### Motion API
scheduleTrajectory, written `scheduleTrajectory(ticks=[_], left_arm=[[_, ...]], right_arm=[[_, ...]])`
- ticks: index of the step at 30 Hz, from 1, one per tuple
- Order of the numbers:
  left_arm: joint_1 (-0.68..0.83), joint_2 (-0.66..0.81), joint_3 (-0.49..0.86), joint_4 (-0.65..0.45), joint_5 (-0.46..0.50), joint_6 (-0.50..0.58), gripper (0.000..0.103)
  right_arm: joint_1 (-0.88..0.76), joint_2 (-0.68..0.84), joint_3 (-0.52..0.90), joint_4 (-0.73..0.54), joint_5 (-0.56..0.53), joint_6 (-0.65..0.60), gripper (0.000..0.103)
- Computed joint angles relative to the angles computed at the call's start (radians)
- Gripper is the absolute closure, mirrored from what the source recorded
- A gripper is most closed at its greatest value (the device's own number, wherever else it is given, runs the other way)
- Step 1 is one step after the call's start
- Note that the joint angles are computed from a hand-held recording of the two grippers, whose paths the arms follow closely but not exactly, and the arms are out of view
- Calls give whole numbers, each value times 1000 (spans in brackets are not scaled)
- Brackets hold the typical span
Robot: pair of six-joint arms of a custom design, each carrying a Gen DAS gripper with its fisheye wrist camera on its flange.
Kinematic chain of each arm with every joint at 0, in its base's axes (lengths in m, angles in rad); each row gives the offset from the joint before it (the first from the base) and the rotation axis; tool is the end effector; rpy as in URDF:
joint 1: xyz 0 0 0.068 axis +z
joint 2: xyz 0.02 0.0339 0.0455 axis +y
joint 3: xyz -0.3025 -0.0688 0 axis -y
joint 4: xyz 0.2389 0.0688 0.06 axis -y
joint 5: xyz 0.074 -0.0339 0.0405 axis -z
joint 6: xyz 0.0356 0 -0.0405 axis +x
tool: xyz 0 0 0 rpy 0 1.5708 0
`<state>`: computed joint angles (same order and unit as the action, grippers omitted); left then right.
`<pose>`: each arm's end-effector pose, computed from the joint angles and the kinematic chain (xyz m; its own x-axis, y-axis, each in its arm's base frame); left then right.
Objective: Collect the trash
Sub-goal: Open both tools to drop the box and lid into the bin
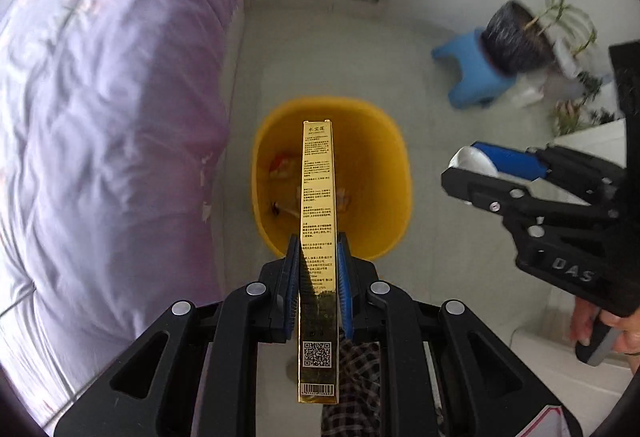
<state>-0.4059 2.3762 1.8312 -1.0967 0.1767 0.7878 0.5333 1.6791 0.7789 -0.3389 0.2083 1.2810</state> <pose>0.4255 -0.1897 0.1418 -0.3791 0.9224 -0.0743 0.9157 0.3623 -0.1739 0.2480 0.1378 0.1615 -0.6537 0.7028 -0.2804 0.6547 0.7112 0.2562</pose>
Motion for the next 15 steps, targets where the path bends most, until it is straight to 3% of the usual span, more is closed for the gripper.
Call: scheduleTrajectory(ticks=[7,9,11,13,15], left_arm=[[-27,82,-6,63,-26,-40,84],[-31,71,-36,89,-30,-42,79],[-30,62,-53,98,-30,-51,62],[-24,45,-70,114,-35,-57,54],[-16,28,-72,97,-24,-52,54]], right_arm=[[-61,85,-87,204,-52,-28,62],[-63,89,-96,216,-50,-23,54],[-64,80,-103,206,-28,-24,45],[-59,58,-108,186,-15,-10,45],[-55,31,-115,170,-5,-5,45]])
